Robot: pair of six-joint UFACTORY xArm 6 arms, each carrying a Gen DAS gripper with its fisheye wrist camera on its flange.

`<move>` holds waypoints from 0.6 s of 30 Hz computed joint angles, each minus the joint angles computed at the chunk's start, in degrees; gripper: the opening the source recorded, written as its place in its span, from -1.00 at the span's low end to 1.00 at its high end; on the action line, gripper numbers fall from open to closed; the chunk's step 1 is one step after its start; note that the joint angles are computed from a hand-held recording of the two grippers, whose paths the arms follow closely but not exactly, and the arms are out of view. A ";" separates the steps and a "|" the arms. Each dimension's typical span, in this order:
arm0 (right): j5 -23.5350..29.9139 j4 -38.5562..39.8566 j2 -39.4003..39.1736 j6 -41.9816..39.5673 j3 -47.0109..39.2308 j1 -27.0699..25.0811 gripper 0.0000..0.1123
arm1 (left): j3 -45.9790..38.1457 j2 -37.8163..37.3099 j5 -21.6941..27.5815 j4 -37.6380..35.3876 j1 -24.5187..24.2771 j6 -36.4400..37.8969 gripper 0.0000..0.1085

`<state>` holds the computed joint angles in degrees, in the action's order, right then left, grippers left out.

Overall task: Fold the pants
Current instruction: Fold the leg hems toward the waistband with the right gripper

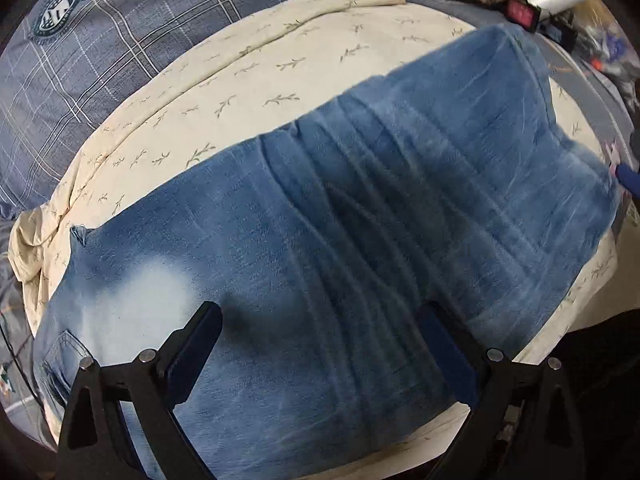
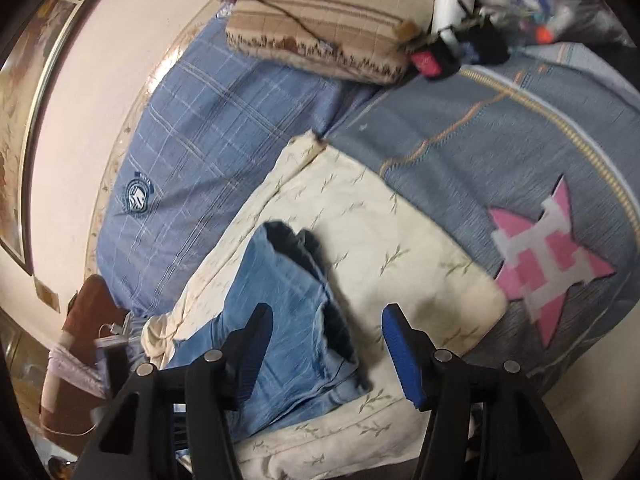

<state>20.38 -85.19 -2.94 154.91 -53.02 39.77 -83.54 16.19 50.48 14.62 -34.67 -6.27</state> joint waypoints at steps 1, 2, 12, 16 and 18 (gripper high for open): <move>-0.13 0.10 0.17 -0.17 -0.13 0.00 0.09 | -0.80 0.13 0.37 -0.16 -0.22 0.89 0.82; -0.28 0.47 0.32 -0.53 -0.28 -0.02 0.09 | -1.43 0.11 0.18 -0.02 -0.45 1.59 0.82; 7.20 2.90 1.02 -8.39 -3.26 3.66 0.09 | -19.23 10.13 1.47 3.92 -4.32 3.49 0.82; 6.42 13.41 3.55 -20.43 -5.23 3.34 0.09 | -30.24 18.24 6.08 2.83 -5.14 5.39 0.82; 5.15 17.16 4.26 -23.11 -5.16 2.72 0.09 | -34.34 21.33 7.55 0.97 -5.27 7.48 0.82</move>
